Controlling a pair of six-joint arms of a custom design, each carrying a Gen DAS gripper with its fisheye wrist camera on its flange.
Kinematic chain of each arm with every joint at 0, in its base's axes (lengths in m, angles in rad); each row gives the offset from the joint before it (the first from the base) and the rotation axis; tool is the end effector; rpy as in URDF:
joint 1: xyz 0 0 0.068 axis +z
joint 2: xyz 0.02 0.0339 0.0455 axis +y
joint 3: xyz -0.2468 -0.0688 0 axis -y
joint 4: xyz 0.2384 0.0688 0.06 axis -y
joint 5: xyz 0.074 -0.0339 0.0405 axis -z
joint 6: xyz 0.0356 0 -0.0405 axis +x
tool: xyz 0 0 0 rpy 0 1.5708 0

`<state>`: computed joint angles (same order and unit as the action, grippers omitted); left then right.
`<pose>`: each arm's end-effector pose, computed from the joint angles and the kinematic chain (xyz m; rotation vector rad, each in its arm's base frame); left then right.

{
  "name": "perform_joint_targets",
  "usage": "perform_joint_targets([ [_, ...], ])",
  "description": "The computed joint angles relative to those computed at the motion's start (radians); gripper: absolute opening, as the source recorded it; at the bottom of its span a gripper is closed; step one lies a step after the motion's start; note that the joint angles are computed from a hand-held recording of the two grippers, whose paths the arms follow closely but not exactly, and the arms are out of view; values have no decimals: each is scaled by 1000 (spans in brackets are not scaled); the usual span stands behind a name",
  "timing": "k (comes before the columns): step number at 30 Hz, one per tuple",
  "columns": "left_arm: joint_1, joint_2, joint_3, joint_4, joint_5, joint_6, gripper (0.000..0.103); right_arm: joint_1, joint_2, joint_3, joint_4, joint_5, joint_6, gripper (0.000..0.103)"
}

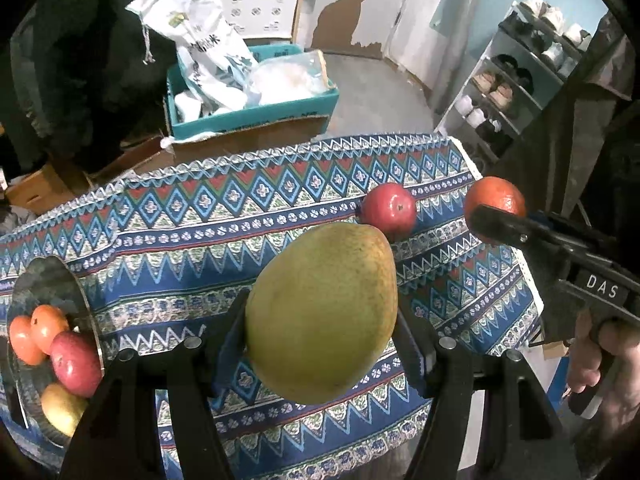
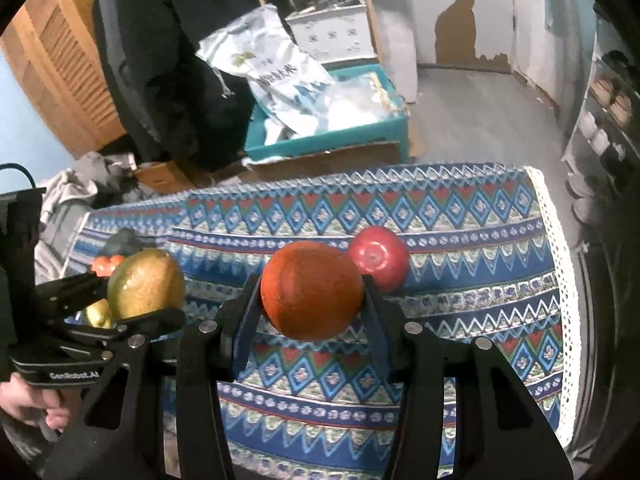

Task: Organize fruits
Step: 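Lift the pear with the left tool while the right tool lifts the orange toward the bowl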

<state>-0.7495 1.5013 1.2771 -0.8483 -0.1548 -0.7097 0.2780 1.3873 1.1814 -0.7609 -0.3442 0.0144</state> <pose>0.2239 -0.2009 0.2693 0.0005 2.6543 -0.2967 0.2675 0.0888 0.2777 -0.4701 2.4999 0.5521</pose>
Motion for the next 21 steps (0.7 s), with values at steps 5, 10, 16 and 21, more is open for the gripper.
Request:
perform_joint_targets([
  [5, 1, -71, -22, -28, -17, -6, 68, 38, -25, 24, -14, -8, 27, 48],
  [10, 1, -148, -36, -68, -47, -9, 68, 87, -34, 51, -27, -2, 46, 48],
  [16, 15, -232, -60, -110, -72, -3, 68, 154, -35, 79, -28, -1, 80, 48],
  [21, 43, -293, -87, -132, -72, -2, 68, 219, -16, 115, -20, 15, 106, 48],
])
